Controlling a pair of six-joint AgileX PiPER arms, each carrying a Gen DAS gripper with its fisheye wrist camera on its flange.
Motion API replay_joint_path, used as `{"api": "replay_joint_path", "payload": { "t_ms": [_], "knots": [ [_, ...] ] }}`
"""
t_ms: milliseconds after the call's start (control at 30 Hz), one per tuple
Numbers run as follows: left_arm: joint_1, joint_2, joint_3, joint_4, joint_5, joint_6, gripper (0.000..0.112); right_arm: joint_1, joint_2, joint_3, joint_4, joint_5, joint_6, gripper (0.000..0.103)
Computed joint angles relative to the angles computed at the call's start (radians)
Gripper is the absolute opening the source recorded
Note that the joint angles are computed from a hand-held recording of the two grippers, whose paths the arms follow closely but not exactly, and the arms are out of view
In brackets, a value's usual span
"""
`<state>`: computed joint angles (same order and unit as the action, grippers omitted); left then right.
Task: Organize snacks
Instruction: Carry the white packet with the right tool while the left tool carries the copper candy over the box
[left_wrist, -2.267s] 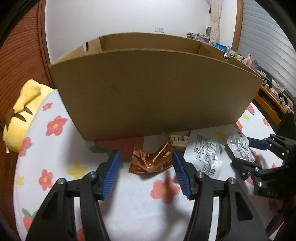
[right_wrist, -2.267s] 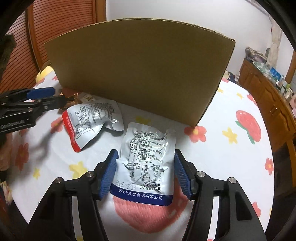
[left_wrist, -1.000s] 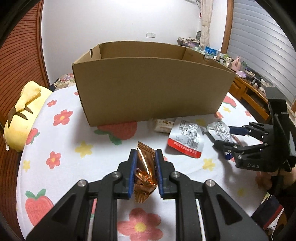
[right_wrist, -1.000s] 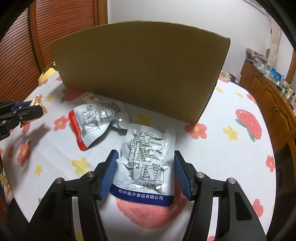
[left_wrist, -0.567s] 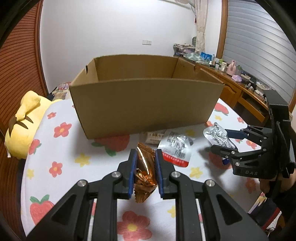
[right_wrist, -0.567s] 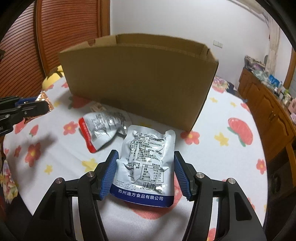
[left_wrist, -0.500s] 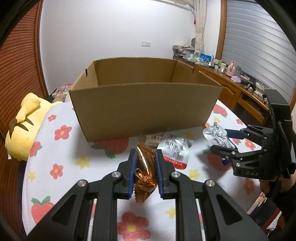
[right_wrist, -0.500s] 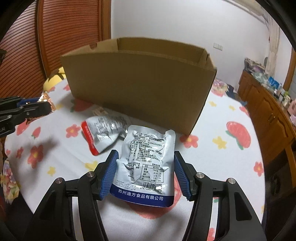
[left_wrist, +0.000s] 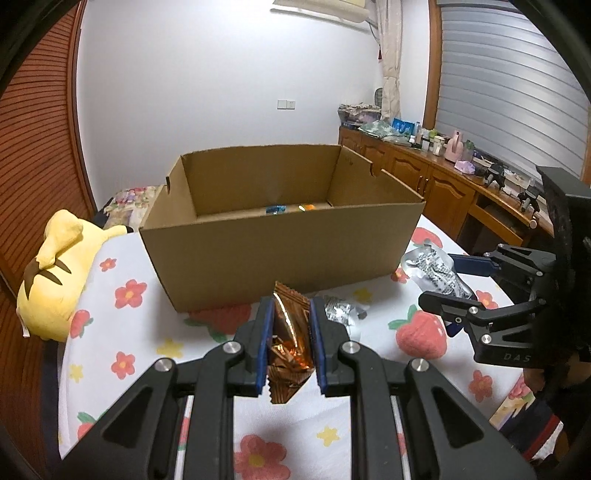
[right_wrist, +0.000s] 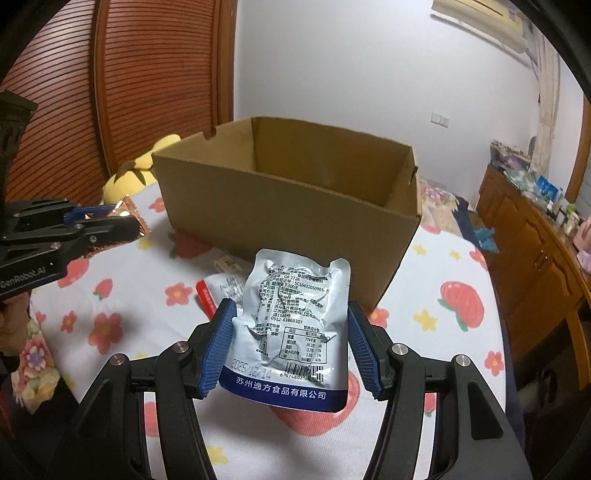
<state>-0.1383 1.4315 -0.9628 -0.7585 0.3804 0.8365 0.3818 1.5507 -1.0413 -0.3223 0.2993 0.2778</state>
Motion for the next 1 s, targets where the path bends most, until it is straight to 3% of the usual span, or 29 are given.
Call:
{"api": "replay_joint_path", "payload": {
  "t_ms": [400,700,1000],
  "knots": [
    [-0.003,0.069,-0.206,0.115,0.048,-0.113,0.017,-0.018,0.045,-0.204,0.106,0.074,-0.151,0.061],
    [-0.014,0.246,-0.492,0.273,0.126,-0.268,0.017,-0.053,0.19,-0.45,0.242,0.147,-0.325,0.062],
    [-0.011,0.488,-0.835,0.406,0.259,-0.414,0.018,-0.095,0.329,-0.627,0.328,0.217,-0.425,0.062]
  ]
}}
